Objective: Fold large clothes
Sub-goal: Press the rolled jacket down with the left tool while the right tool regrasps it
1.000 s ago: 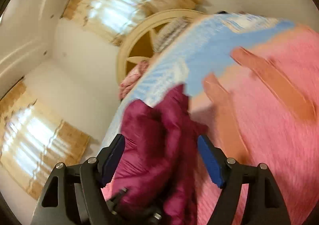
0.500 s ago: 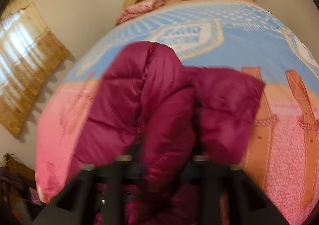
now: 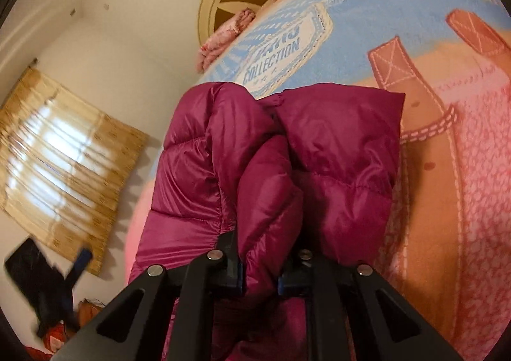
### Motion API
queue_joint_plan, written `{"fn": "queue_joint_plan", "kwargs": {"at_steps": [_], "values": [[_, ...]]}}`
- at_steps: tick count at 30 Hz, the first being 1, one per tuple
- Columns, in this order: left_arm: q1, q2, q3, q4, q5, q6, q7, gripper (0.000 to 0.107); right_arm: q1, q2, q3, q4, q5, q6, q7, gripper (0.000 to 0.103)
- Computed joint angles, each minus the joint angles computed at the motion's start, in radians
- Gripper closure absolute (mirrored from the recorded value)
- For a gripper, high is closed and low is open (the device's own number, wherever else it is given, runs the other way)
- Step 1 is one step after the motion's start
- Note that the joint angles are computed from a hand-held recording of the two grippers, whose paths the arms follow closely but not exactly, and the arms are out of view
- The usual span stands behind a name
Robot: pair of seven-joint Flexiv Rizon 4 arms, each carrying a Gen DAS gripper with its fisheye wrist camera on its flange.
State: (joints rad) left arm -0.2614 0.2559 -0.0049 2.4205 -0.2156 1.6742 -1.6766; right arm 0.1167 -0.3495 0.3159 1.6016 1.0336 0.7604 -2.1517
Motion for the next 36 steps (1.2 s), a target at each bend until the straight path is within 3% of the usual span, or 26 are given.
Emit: {"fn": "queue_joint_plan", "kwargs": {"at_steps": [2,3,4,6,8,10,15,18,19,20,22,23,25,27,29,31,36], "values": [[0.140,-0.043,-0.016,-0.097,0.291,-0.109,-0.265,0.010,0.083,0.046,-0.070,0.039,-0.002,0.051,0.008,0.084],[0.209,-0.064,-0.065,-0.119,0.355,-0.140,-0.342,0.010,0.149,0.073,-0.142,0.057,0.007,0.057,0.011,0.083],[0.253,-0.098,-0.108,-0.136,0.353,-0.162,-0.363,0.010,0.202,0.103,-0.188,0.081,-0.001,0.091,0.023,0.078],[0.353,-0.139,-0.232,-0.112,0.232,-0.156,-0.298,0.012,0.229,0.162,-0.199,0.123,-0.019,0.179,0.025,0.059],[0.353,-0.182,-0.245,-0.124,0.258,-0.155,-0.347,0.013,0.262,0.204,-0.208,0.159,-0.065,0.291,0.049,0.012],[0.343,-0.189,-0.237,-0.115,0.314,-0.115,-0.418,0.013,0.294,0.219,-0.220,0.181,-0.136,0.375,0.095,0.006],[0.284,-0.198,-0.178,-0.112,0.339,-0.071,-0.462,0.013,0.321,0.122,-0.241,0.107,-0.347,0.218,0.259,0.006],[0.267,-0.203,-0.149,-0.115,0.396,-0.068,-0.510,0.013,0.357,0.072,-0.238,0.095,-0.454,0.234,0.326,0.007],[0.264,-0.203,-0.140,-0.118,0.422,-0.069,-0.533,0.013,0.348,0.063,-0.204,0.105,-0.493,0.292,0.337,0.017],[0.263,-0.201,-0.131,-0.119,0.451,-0.067,-0.561,0.013,0.365,0.062,-0.201,0.118,-0.547,0.331,0.354,0.041],[0.246,-0.194,-0.101,-0.105,0.467,-0.054,-0.586,0.013,0.342,0.058,-0.132,0.158,-0.697,0.423,0.429,0.061],[0.239,-0.196,-0.087,-0.101,0.466,-0.042,-0.594,0.013,0.314,0.056,-0.089,0.161,-0.713,0.441,0.417,0.072],[0.263,-0.175,-0.083,-0.086,0.522,-0.028,-0.672,0.013,0.187,0.040,0.064,0.092,-0.548,0.391,0.254,0.079],[0.303,-0.154,-0.093,-0.071,0.576,-0.005,-0.743,0.013,0.048,0.013,0.157,-0.054,-0.222,0.163,0.077,0.081],[0.305,-0.149,-0.079,-0.044,0.551,0.034,-0.745,0.013,-0.070,-0.025,0.184,-0.129,0.051,-0.051,-0.067,0.081],[0.263,-0.160,-0.049,-0.026,0.461,0.061,-0.666,0.013,-0.085,-0.077,0.134,-0.164,0.172,-0.179,-0.053,0.081],[0.323,-0.176,-0.126,-0.105,0.520,-0.021,-0.641,0.013,-0.117,-0.221,0.060,-0.192,0.309,-0.305,0.092,0.086]]}}
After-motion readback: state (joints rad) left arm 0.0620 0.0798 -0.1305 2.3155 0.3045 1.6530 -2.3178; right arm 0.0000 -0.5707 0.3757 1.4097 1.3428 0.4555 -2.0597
